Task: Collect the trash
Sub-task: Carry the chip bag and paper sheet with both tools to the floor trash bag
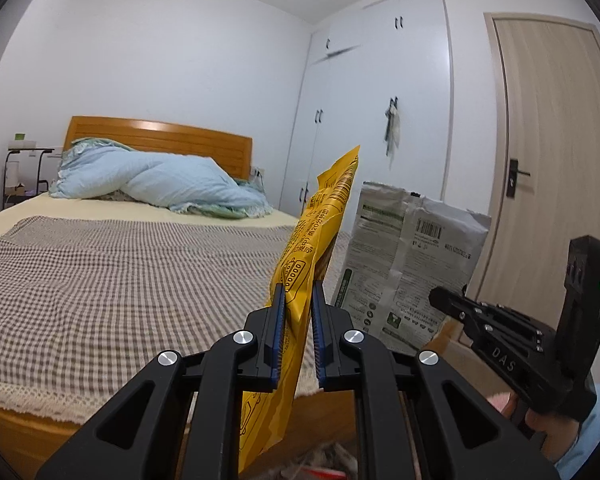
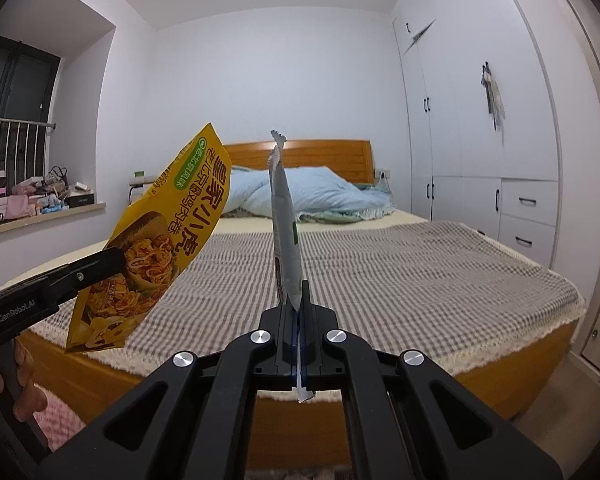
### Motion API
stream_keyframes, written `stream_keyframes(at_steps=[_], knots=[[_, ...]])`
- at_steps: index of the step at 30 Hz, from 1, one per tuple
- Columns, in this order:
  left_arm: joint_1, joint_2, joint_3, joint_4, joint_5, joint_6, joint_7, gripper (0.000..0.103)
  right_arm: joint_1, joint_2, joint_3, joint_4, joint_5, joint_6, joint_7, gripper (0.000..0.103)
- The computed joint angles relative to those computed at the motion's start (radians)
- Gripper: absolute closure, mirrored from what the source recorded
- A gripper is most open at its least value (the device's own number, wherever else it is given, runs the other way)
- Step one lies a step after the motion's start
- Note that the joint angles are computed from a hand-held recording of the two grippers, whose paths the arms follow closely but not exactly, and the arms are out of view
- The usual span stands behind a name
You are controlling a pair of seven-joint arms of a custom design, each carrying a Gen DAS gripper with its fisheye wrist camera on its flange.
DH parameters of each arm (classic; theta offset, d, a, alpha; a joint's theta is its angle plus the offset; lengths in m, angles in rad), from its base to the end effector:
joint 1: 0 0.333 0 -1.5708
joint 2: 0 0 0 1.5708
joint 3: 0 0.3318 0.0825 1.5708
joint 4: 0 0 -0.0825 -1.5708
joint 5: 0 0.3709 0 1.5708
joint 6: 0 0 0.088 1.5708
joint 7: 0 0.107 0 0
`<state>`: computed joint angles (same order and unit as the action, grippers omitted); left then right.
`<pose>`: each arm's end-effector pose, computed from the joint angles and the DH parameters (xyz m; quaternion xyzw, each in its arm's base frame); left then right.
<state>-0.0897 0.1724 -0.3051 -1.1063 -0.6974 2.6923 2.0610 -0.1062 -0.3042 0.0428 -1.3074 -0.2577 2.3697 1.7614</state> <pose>0.5618 -0.1770 0.8971 -0.3813 0.6110 -0.6547 0.2294 0.3699 -0.0185 1.0079 -0.4844 0.5967 -0.5134 0.3817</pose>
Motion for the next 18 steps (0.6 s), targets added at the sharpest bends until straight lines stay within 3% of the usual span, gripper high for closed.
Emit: stream_keyframes(at_steps=[4,9,18], knots=[[0.016,-0.088,0.005,-0.13,-0.103,-0.013,0.109,0.093,0.0,-0.07,-0.007,-0.119,0.015,0.023,0.001,0.102],[-0.015,-0.157,0.065,-0.244,-0.183,-0.058,0.201,0.093,-0.019,-0.183,-0.022,-0.292,0.067,0.044,-0.027,0.102],[-0.044,-0.155,0.106,-0.286,-0.123,-0.166,0.203,0.093,-0.07,-0.346,-0.029,-0.62,0.137,0.089,-0.084,0.102]])
